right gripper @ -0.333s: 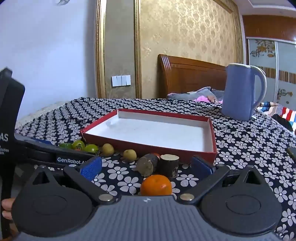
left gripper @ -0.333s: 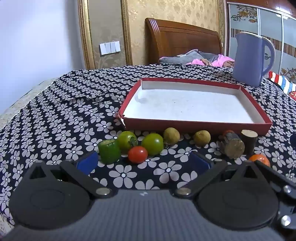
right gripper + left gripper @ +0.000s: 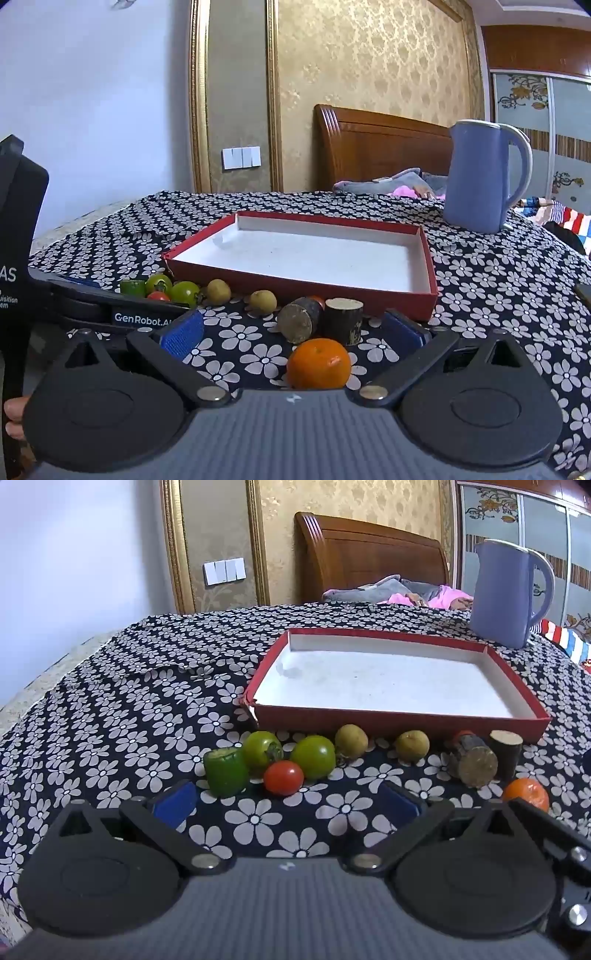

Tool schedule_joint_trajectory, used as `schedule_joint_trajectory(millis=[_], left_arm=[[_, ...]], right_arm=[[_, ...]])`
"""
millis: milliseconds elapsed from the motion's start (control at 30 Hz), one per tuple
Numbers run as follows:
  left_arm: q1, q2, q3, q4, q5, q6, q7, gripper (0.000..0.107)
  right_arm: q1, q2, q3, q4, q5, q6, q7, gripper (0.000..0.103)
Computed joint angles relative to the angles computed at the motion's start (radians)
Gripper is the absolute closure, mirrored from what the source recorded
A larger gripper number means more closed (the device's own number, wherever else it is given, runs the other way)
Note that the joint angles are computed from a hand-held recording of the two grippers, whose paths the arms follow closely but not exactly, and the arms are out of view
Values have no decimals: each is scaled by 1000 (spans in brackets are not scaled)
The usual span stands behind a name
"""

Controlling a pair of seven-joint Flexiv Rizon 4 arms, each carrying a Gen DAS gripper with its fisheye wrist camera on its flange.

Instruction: Organize fruits

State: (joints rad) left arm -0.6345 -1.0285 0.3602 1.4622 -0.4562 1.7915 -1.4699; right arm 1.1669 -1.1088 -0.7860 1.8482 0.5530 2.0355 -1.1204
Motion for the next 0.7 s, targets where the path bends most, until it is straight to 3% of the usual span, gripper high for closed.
schedule_joint_trajectory(millis=[700], left_arm=[[35, -20, -35, -5, -10, 31, 31, 4]], right_arm=[[3, -41, -22, -20, -6, -25, 47, 0]])
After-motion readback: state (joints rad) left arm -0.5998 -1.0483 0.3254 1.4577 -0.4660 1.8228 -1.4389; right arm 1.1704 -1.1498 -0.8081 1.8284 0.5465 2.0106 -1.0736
